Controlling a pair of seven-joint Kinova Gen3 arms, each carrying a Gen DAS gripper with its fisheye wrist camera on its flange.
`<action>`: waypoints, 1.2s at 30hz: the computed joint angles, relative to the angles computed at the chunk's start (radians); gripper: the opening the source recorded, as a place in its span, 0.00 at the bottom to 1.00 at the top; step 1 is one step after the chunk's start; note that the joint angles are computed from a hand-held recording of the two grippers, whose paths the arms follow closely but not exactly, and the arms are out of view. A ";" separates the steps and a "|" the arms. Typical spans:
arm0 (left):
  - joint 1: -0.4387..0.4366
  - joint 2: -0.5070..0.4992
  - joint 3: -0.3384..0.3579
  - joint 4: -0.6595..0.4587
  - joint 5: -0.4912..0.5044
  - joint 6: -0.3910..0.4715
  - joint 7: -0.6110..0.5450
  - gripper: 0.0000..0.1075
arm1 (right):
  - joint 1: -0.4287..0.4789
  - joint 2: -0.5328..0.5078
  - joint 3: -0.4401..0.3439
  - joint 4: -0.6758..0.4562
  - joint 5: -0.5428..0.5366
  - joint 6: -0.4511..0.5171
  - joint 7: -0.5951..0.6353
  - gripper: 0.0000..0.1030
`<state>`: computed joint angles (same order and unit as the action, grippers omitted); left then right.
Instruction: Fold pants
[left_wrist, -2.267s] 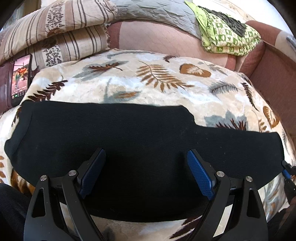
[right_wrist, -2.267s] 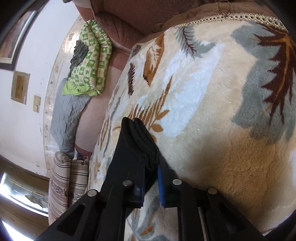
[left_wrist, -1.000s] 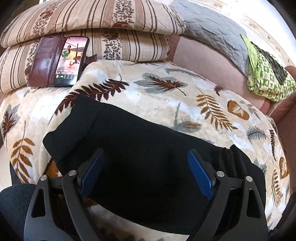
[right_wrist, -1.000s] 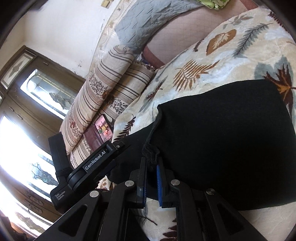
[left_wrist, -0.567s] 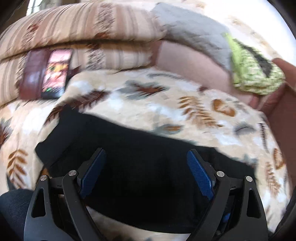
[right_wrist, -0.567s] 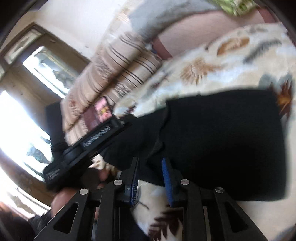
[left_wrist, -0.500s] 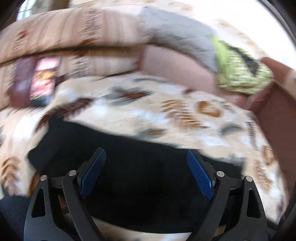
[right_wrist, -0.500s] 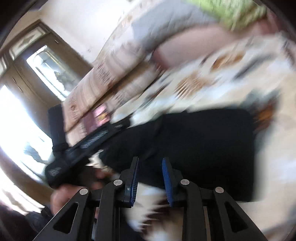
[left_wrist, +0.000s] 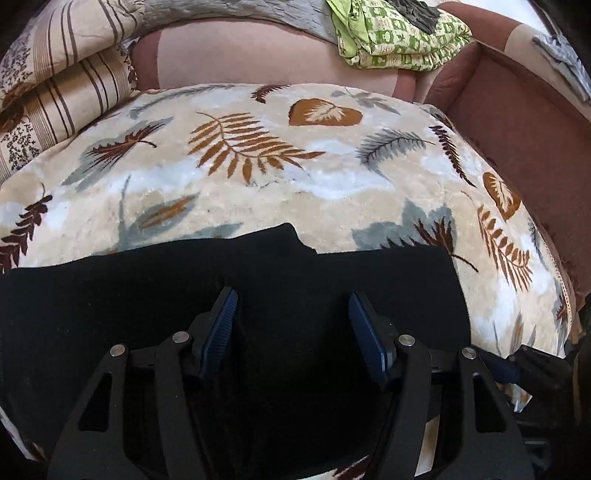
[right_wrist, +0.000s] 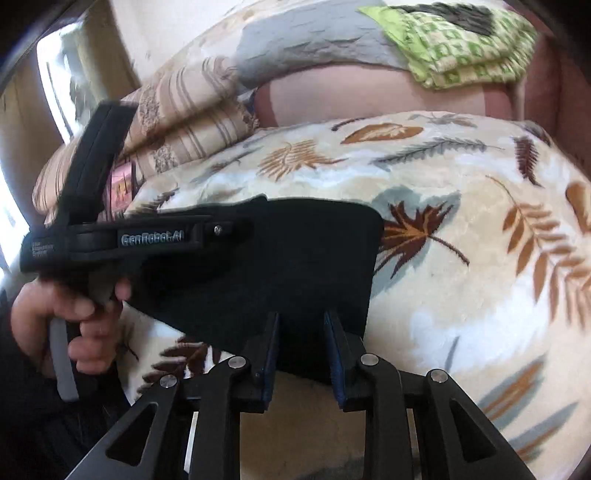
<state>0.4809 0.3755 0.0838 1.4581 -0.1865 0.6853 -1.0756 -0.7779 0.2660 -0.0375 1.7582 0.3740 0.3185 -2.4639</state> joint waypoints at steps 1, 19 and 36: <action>0.003 -0.003 -0.003 0.009 -0.003 -0.010 0.006 0.58 | 0.018 -0.003 -0.011 0.008 -0.017 -0.021 -0.002 0.23; 0.007 -0.026 -0.010 0.068 -0.008 -0.086 0.046 0.58 | -0.009 0.168 0.079 -0.268 0.044 0.184 0.007 0.24; -0.268 -0.529 0.004 0.613 0.031 -0.263 0.441 0.75 | -0.134 0.130 0.056 -0.262 0.330 0.329 -0.250 0.24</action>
